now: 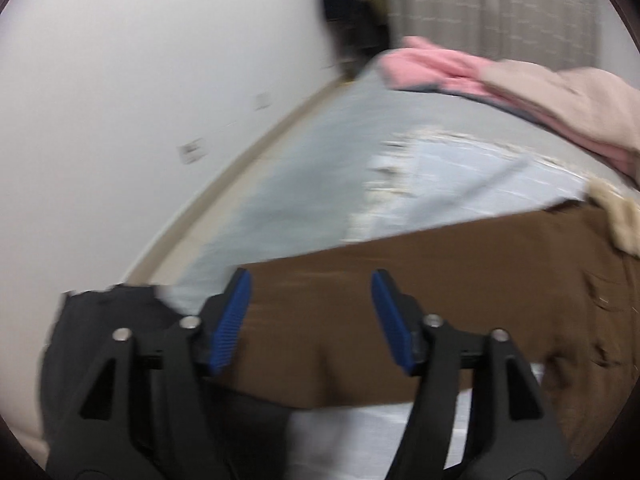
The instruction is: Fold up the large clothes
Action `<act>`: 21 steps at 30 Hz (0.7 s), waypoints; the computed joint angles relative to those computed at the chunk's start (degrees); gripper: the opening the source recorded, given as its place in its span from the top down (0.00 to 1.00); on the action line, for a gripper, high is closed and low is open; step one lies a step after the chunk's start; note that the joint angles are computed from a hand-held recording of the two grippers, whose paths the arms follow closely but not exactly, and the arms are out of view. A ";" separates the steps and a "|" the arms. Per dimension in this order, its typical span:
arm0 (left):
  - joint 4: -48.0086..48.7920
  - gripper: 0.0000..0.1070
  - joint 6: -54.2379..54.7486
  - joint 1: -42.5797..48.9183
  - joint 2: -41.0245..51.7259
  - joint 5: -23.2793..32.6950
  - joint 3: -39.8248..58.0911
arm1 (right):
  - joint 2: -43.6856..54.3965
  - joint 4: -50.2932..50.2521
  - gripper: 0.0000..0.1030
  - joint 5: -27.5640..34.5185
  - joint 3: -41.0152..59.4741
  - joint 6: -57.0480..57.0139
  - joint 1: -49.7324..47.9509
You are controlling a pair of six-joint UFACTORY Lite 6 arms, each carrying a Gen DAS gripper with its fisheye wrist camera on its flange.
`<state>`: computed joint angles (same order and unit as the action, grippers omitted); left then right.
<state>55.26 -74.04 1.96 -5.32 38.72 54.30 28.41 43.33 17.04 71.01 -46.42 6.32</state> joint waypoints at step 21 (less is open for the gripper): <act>-15.43 0.17 -8.45 -25.09 12.36 6.45 9.51 | -4.32 5.98 0.31 6.10 -0.24 -8.83 -12.27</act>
<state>39.83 -82.49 -23.13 7.04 45.17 63.81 24.09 49.31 23.14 70.77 -55.25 -5.94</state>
